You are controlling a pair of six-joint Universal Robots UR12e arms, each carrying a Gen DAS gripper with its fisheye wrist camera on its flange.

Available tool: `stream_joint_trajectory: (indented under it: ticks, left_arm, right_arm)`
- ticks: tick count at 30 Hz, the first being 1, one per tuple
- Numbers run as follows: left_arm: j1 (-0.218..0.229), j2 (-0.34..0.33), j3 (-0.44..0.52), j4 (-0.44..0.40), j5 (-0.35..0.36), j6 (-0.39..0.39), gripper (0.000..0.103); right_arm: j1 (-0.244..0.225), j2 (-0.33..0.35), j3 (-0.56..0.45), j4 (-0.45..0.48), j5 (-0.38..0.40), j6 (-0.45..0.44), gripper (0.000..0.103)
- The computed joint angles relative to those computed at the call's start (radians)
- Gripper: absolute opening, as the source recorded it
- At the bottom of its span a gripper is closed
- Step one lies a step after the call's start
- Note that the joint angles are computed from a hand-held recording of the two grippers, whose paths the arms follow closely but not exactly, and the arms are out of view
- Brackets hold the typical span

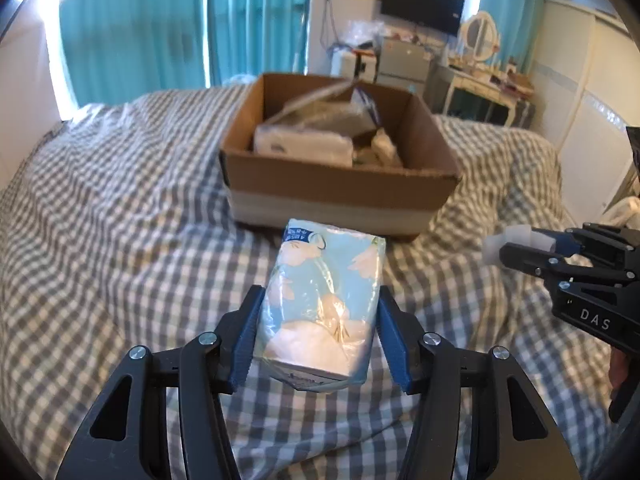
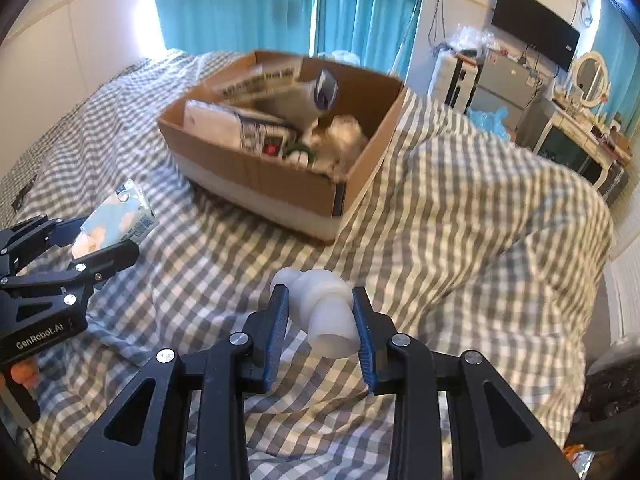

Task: Organize soft objects
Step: 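Carry both held items into the box and open both tools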

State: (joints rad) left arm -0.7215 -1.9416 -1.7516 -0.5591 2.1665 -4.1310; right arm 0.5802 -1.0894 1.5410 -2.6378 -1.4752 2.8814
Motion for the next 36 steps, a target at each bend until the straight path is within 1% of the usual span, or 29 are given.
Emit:
stream_joint_trajectory:
  ticks: [3,7,9,13,15,20,24,25,26,27,31,33,36]
  left_arm:
    - [-0.001,0.011,-0.003,0.022,0.016,0.016,0.054]
    - [0.006,0.025,-0.006,0.052,0.033,0.052,0.054]
    - [0.016,0.029,-0.004,0.063,0.043,0.077,0.054]
    - [0.043,0.032,0.006,0.091,0.053,0.132,0.054]
    - [0.06,0.029,0.014,0.108,0.05,0.16,0.054]
    - [0.096,0.013,0.04,0.124,0.047,0.233,0.054]
    - [0.124,0.0,0.049,0.145,0.032,0.267,0.054]
    - [0.129,-0.004,0.052,0.145,0.027,0.272,0.053]
    - [0.136,-0.01,0.056,0.144,0.018,0.281,0.054]
    - [0.14,-0.014,0.061,0.142,0.012,0.288,0.054]
    - [0.149,-0.039,0.088,0.152,-0.005,0.326,0.054]
    - [0.155,-0.051,0.101,0.174,-0.04,0.345,0.054]
    - [0.154,-0.076,0.132,0.185,-0.06,0.385,0.054]
  right_arm:
    - [0.01,-0.009,-0.009,-0.016,-0.015,0.002,0.031]
    - [0.016,-0.014,-0.034,-0.044,-0.01,0.006,0.031]
    - [0.02,-0.004,-0.063,-0.052,-0.002,0.011,0.031]
    - [0.027,0.033,-0.136,-0.053,0.006,0.026,0.031]
    - [0.027,0.058,-0.177,-0.047,0.022,0.051,0.031]
    - [0.032,0.131,-0.281,0.001,0.037,0.076,0.032]
    - [0.029,0.188,-0.35,0.03,0.07,0.125,0.037]
    - [0.028,0.197,-0.36,0.027,0.073,0.137,0.045]
    - [0.025,0.209,-0.373,0.02,0.075,0.15,0.05]
    - [0.022,0.214,-0.378,0.016,0.079,0.152,0.058]
    - [0.009,0.228,-0.398,-0.014,0.059,0.182,0.059]
    - [0.003,0.229,-0.4,-0.029,0.04,0.202,0.059]
    - [-0.005,0.225,-0.395,-0.053,0.018,0.229,0.06]
